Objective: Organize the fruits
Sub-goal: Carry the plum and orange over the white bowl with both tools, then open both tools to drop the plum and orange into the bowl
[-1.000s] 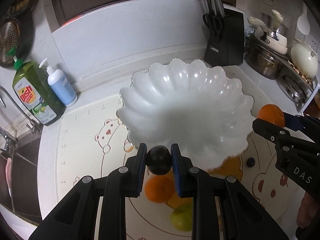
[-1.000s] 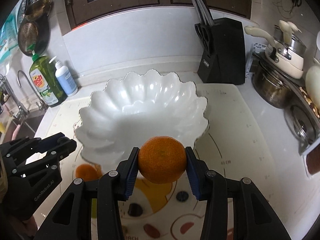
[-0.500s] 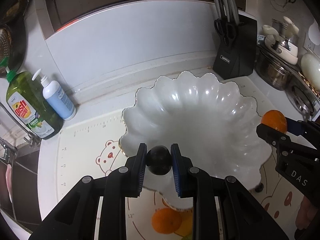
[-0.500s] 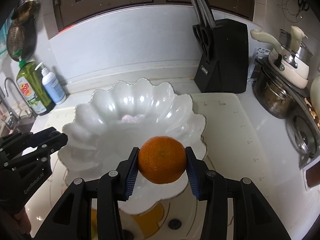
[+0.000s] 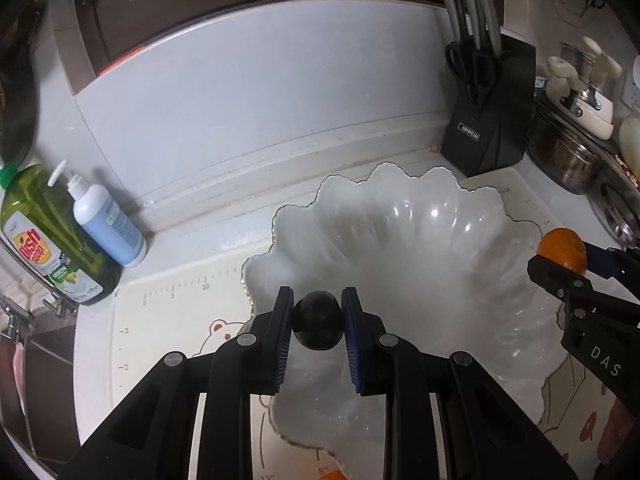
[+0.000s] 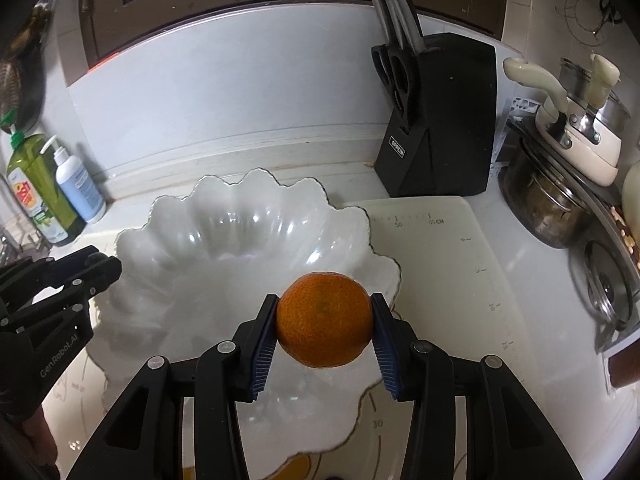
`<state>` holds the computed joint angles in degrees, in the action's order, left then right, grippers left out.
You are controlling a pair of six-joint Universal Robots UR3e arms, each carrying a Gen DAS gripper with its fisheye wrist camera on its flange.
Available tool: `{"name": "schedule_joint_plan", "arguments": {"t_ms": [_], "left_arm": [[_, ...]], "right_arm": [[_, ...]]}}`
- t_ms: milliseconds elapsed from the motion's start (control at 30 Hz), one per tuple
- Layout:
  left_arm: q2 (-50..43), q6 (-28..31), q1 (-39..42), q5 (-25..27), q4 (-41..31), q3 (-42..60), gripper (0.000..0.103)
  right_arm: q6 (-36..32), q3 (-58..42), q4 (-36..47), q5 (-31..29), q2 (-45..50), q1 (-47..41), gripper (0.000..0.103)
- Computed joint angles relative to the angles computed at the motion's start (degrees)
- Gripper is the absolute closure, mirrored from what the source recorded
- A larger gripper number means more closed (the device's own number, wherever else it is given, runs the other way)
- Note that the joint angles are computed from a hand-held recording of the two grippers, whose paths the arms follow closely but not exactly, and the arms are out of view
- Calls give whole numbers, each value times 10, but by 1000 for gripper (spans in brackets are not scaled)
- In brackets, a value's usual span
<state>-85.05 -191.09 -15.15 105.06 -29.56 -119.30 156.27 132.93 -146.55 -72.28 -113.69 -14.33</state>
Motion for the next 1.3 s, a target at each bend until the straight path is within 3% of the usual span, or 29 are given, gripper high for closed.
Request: {"name": "schedule_joint_plan", "arguments": {"t_ms": [367, 467, 500, 633, 833, 1300], "left_arm": [[-28, -9, 11, -18, -27, 10, 77], [-27, -21, 4, -3, -33, 12, 55], [-27, -23, -2, 8, -32, 13, 52], [-15, -22, -2, 12, -41, 15, 45], [6, -30, -6, 27, -57, 12, 29], [83, -30, -29, 39, -92, -13, 23]], "right_arm": [[19, -30, 6, -29, 64, 21, 57], [20, -30, 11, -33, 63, 21, 56], [22, -33, 17, -35, 64, 22, 55], [25, -26, 6, -37, 48, 20, 31], [34, -31, 8, -44, 29, 29, 21], [29, 0, 85, -32, -106, -3, 21]]}}
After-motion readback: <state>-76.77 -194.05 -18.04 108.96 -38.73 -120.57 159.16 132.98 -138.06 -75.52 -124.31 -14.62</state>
